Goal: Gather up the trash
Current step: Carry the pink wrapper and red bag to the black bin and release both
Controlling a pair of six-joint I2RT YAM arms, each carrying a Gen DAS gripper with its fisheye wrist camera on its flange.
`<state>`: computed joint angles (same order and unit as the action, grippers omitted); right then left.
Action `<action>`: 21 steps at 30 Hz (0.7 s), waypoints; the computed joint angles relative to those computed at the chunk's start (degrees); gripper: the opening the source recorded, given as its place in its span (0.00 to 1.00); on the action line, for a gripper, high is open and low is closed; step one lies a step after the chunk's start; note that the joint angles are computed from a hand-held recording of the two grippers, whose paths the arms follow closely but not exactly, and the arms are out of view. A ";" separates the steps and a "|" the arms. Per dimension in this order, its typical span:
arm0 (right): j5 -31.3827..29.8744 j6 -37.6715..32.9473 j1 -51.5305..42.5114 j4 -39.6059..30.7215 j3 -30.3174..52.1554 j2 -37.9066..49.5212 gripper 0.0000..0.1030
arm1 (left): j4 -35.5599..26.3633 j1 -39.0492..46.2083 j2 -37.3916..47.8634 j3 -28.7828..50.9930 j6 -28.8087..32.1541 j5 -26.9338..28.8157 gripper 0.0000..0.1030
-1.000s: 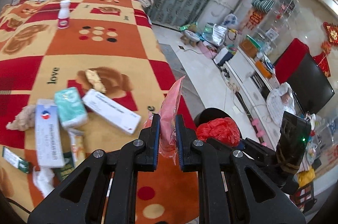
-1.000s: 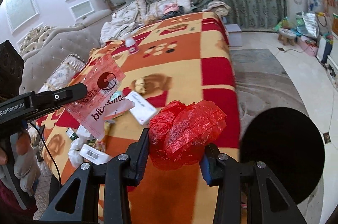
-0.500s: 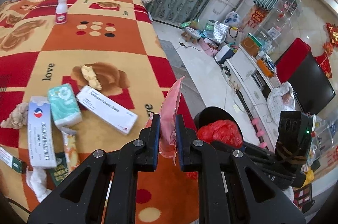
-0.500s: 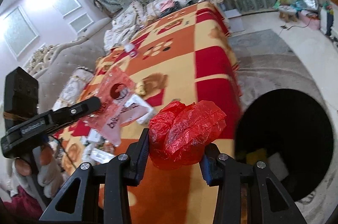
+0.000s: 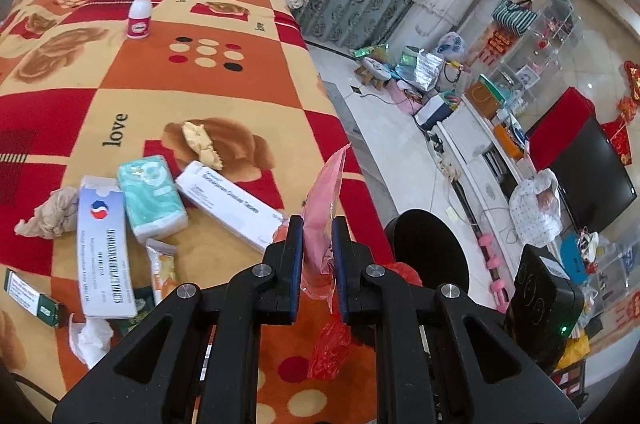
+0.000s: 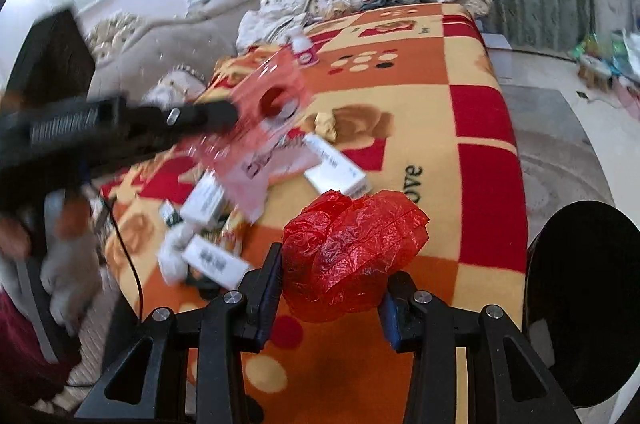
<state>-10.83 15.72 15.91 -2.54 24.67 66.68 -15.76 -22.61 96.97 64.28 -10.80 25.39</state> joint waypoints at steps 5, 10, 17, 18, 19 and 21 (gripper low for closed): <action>-2.73 -2.85 -7.08 -3.29 -2.11 -4.94 0.39 | 0.21 -4.42 1.68 1.86 -1.15 -0.44 0.11; -5.99 -9.52 -20.50 -11.13 -1.37 -10.28 0.39 | 0.30 -10.53 5.41 5.73 -3.87 0.81 0.11; -9.44 -19.94 -41.35 -15.63 1.04 -7.37 0.39 | 0.77 -19.18 13.13 13.21 -7.96 -0.40 0.11; -9.81 -20.92 -43.53 -15.52 1.49 -5.83 0.39 | 1.13 -19.89 14.09 13.88 -8.46 -0.39 0.12; -9.51 -21.77 -45.25 -15.36 1.88 -4.31 0.45 | 1.19 -20.34 15.00 14.68 -8.83 -0.21 0.13; -8.74 -22.33 -47.72 -13.83 2.00 -1.94 0.55 | 1.82 -21.23 16.74 15.64 -9.52 0.43 0.18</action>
